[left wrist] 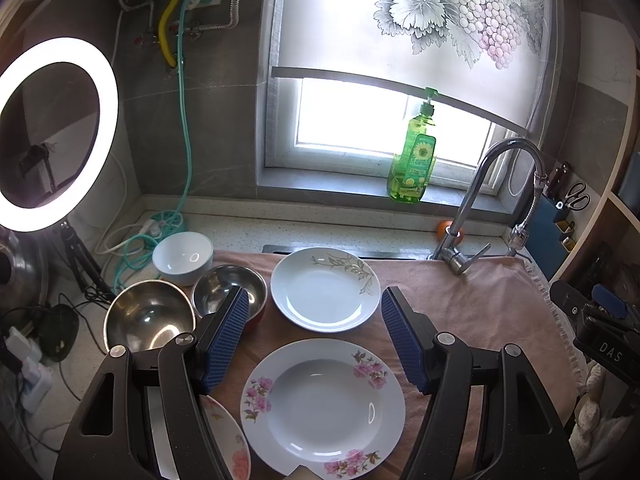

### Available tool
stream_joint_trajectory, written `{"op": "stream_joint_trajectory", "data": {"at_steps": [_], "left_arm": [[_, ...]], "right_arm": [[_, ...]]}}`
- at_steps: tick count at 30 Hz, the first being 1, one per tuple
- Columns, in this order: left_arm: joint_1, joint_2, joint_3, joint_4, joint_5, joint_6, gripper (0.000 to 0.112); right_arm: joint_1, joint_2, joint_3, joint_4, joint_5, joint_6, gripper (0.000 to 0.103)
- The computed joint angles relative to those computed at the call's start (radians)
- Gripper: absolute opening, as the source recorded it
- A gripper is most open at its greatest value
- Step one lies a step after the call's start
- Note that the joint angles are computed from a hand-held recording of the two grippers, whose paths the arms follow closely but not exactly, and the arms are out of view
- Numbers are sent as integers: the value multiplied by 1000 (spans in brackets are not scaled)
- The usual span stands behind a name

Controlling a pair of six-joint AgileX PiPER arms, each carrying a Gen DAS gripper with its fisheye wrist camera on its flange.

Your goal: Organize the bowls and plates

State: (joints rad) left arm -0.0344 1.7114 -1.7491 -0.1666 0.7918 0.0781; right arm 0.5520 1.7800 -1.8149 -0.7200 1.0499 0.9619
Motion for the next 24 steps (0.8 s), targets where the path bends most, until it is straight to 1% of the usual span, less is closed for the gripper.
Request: {"op": "stream_joint_trajectory", "data": {"at_steps": [24], "left_arm": [[-8,2,0,6,-1,-11,69]], "right_arm": [[1,7,-4,3,5,2,102]]}}
